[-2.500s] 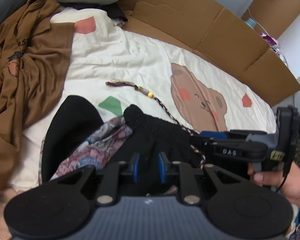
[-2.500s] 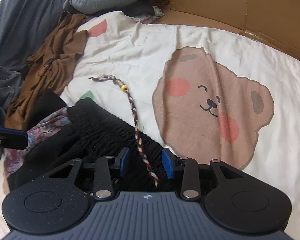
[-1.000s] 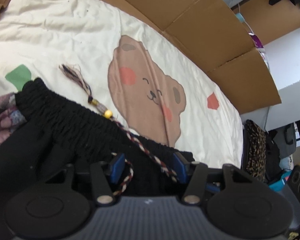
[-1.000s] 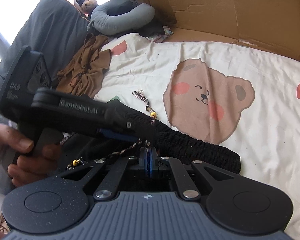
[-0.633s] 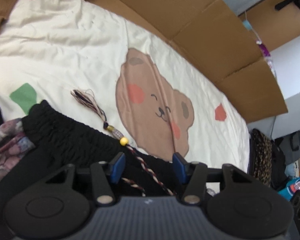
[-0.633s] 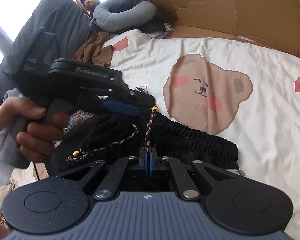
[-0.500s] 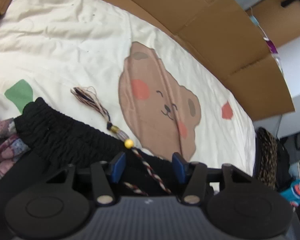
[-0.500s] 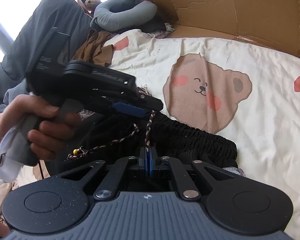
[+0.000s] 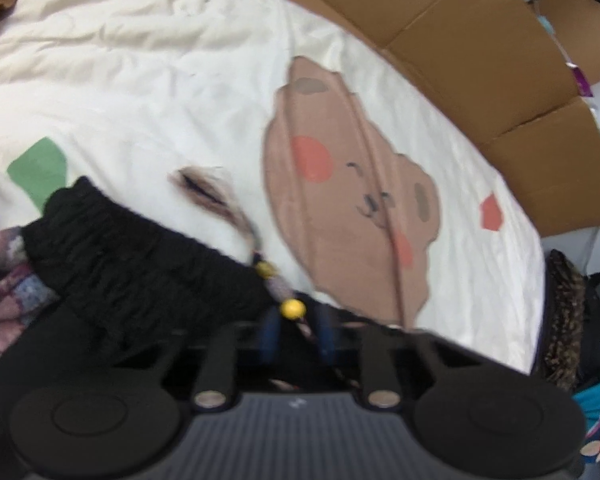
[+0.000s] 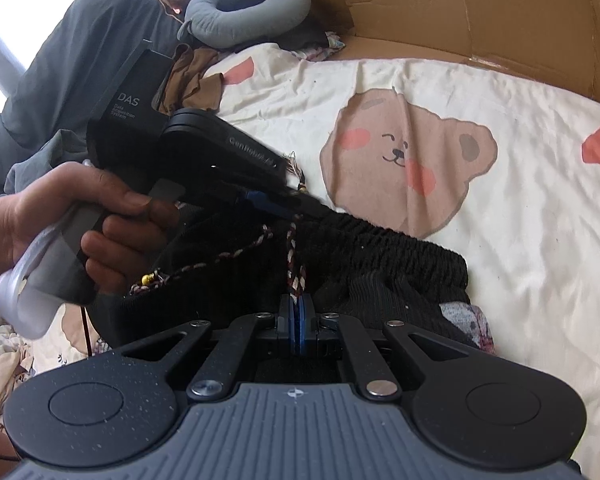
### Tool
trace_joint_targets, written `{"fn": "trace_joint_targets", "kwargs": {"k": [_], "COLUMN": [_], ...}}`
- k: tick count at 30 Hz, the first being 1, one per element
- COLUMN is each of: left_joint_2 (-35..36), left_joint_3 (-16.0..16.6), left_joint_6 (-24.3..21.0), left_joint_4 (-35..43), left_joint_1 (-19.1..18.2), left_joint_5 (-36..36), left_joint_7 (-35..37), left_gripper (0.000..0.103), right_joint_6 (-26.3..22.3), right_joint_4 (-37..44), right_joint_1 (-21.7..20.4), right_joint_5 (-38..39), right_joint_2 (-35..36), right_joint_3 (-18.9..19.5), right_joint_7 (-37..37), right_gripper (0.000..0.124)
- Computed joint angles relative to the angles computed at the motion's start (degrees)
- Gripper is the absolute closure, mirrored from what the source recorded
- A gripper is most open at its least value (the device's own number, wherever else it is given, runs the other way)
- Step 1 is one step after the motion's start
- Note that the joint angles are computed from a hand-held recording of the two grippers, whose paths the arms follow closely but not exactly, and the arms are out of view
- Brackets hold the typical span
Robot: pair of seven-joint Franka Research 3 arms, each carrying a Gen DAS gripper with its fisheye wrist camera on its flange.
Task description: Fold clothes
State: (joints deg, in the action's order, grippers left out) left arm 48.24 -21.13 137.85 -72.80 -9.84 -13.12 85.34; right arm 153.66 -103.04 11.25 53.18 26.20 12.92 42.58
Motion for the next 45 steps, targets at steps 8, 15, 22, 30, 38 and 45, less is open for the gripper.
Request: {"fn": "trace_joint_targets", "kwargs": {"k": [8, 15, 22, 30, 38, 45], "left_joint_2": [-1.93, -7.2, -13.95, -21.85, -27.23, -30.4], "left_joint_3": [-3.28, -6.99, -8.45, -6.82, -2.36, 1.67], "left_joint_6": [2.41, 5.8, 5.53, -0.27, -7.41, -14.47], "left_joint_4": [-3.43, -9.33, -16.04, -22.92, -28.32, -31.19], "left_joint_1": [4.49, 8.64, 12.0, 13.21, 11.1, 8.41], "left_joint_5": [-6.53, -13.43, -22.06, -30.73, -34.13, -34.47], "left_joint_7": [3.04, 10.76, 18.61, 27.98, 33.6, 37.08], "left_gripper": [0.092, 0.092, 0.092, 0.092, 0.092, 0.092], "right_joint_6": [-0.7, 0.43, 2.06, 6.21, 9.46, 10.12], "right_joint_4": [0.06, -0.83, -2.58, -4.18, -4.55, -4.75], "right_joint_1": [0.4, -0.35, -0.66, -0.35, 0.69, 0.12], "right_joint_5": [-1.77, -0.28, 1.92, 0.76, -7.27, -12.22], "right_joint_2": [0.06, -1.27, -3.57, -4.69, -3.71, -2.85], "right_joint_3": [-0.55, -0.3, -0.85, -2.3, -4.61, -4.37], "right_joint_7": [2.1, 2.96, 2.82, 5.81, 15.51, 20.71], "right_gripper": [0.123, 0.12, 0.117, 0.117, 0.117, 0.117]}}
